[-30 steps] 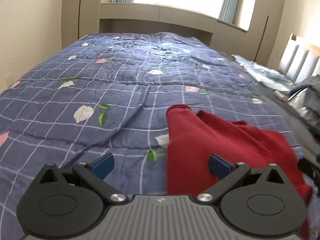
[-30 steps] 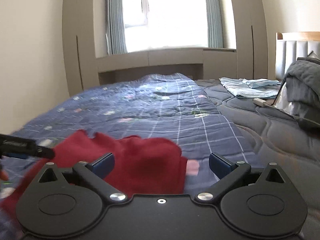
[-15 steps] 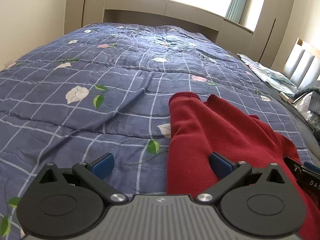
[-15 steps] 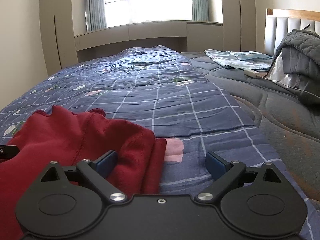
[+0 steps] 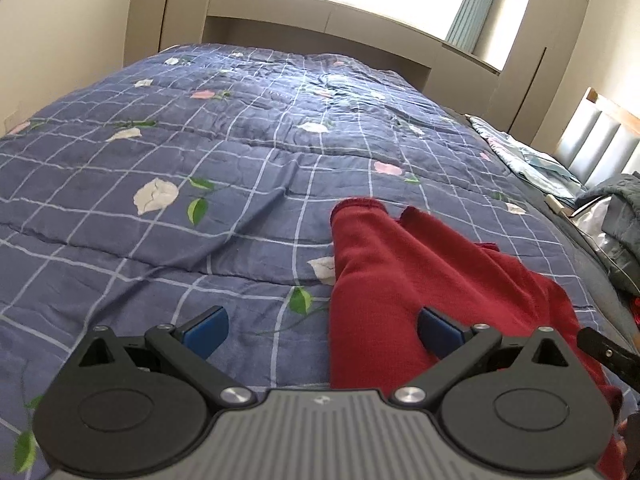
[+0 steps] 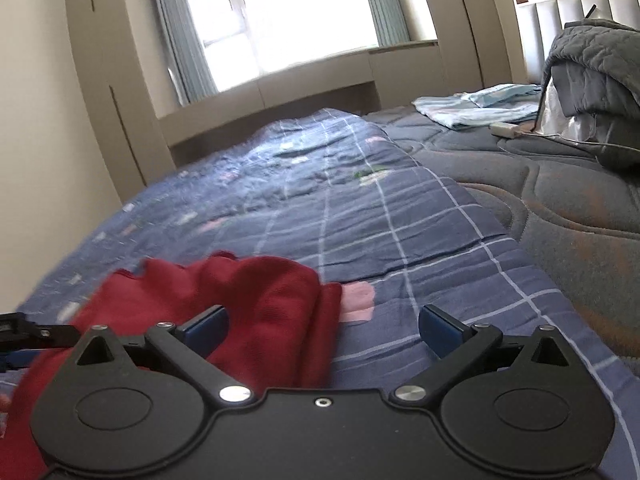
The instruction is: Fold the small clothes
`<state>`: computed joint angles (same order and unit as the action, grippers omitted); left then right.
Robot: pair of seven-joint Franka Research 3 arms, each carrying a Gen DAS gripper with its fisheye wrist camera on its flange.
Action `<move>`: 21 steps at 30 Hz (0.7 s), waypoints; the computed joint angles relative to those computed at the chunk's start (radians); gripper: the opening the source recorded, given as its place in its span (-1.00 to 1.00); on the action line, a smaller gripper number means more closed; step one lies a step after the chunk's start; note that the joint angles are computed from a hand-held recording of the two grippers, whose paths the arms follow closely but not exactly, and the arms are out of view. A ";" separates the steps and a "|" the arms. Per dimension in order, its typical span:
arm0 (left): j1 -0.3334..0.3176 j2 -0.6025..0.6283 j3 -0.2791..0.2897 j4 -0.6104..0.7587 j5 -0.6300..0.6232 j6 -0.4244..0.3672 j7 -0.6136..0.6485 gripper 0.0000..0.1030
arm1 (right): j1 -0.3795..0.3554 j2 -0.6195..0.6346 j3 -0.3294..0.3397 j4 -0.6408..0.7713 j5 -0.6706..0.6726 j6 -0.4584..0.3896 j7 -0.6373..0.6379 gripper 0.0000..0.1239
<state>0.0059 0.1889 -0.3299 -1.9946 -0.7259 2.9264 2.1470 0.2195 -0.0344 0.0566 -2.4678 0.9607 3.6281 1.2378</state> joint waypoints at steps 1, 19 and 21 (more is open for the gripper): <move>0.010 -0.009 -0.008 -0.003 -0.022 -0.009 0.020 0.99 | 0.004 -0.018 -0.002 -0.021 -0.039 0.002 0.040 0.65; -0.047 -0.081 0.098 -0.071 -0.275 -0.164 0.204 1.00 | 0.041 -0.010 0.044 -0.018 0.108 -0.017 -0.084 0.65; -0.048 -0.082 0.101 -0.071 -0.283 -0.167 0.210 1.00 | 0.044 -0.016 0.031 -0.034 0.061 -0.018 -0.037 0.65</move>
